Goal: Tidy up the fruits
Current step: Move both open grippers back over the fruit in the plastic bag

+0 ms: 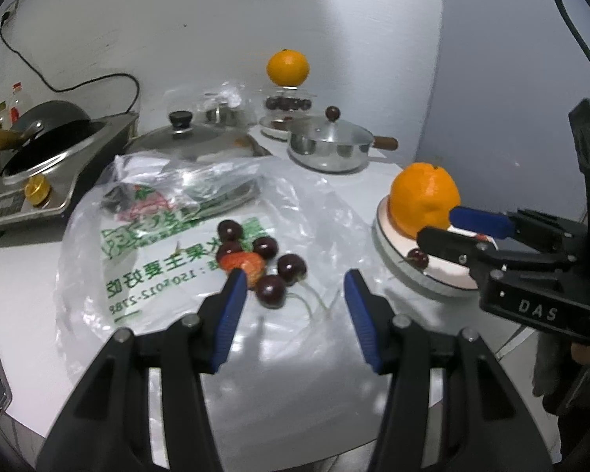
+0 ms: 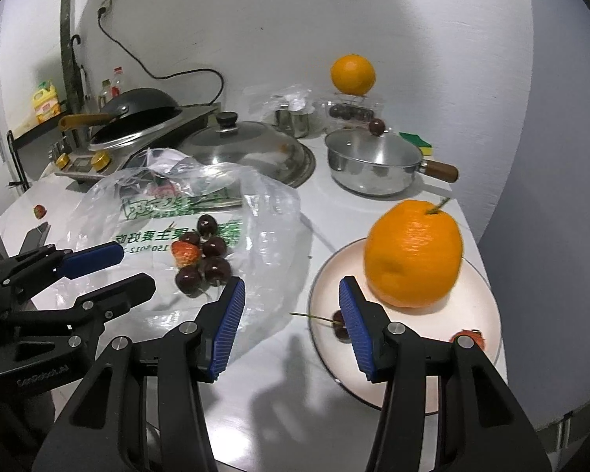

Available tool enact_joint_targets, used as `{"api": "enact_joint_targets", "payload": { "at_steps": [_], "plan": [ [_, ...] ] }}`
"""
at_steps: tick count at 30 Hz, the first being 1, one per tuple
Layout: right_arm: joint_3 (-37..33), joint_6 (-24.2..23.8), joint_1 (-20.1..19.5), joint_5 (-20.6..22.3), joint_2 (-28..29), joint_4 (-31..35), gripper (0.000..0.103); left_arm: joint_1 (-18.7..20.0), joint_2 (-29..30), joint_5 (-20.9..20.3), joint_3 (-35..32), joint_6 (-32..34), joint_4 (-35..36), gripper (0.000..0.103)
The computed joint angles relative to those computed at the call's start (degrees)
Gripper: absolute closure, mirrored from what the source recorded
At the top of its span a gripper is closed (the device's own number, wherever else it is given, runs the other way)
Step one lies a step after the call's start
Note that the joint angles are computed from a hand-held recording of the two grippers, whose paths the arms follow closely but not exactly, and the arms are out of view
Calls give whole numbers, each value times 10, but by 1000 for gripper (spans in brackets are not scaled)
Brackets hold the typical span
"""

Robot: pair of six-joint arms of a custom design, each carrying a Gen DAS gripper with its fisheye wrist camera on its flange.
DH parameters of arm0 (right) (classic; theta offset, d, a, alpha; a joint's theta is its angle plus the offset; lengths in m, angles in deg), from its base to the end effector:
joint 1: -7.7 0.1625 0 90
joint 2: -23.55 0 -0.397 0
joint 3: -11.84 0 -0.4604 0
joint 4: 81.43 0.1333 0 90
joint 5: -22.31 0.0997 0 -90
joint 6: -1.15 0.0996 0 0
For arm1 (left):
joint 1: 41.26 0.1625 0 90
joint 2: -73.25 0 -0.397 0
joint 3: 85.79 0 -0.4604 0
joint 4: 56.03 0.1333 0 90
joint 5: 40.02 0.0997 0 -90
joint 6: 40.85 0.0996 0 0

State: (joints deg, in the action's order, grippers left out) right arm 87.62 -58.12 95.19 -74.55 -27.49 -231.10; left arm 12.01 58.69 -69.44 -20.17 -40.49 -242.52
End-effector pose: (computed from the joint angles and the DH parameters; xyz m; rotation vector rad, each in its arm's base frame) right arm 0.0860 -0.8107 0.2545 1.2192 -2.3621 0.6358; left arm -0.2892 -0.7555 -0.0591 0.1789 2.1289 -1.2036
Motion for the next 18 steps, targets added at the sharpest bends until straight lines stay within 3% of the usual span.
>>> {"api": "enact_joint_targets", "payload": {
  "at_steps": [18],
  "plan": [
    [38,-8,20,-12,7,1,50,7,-48,24,94,-1,-80,50]
  ]
}}
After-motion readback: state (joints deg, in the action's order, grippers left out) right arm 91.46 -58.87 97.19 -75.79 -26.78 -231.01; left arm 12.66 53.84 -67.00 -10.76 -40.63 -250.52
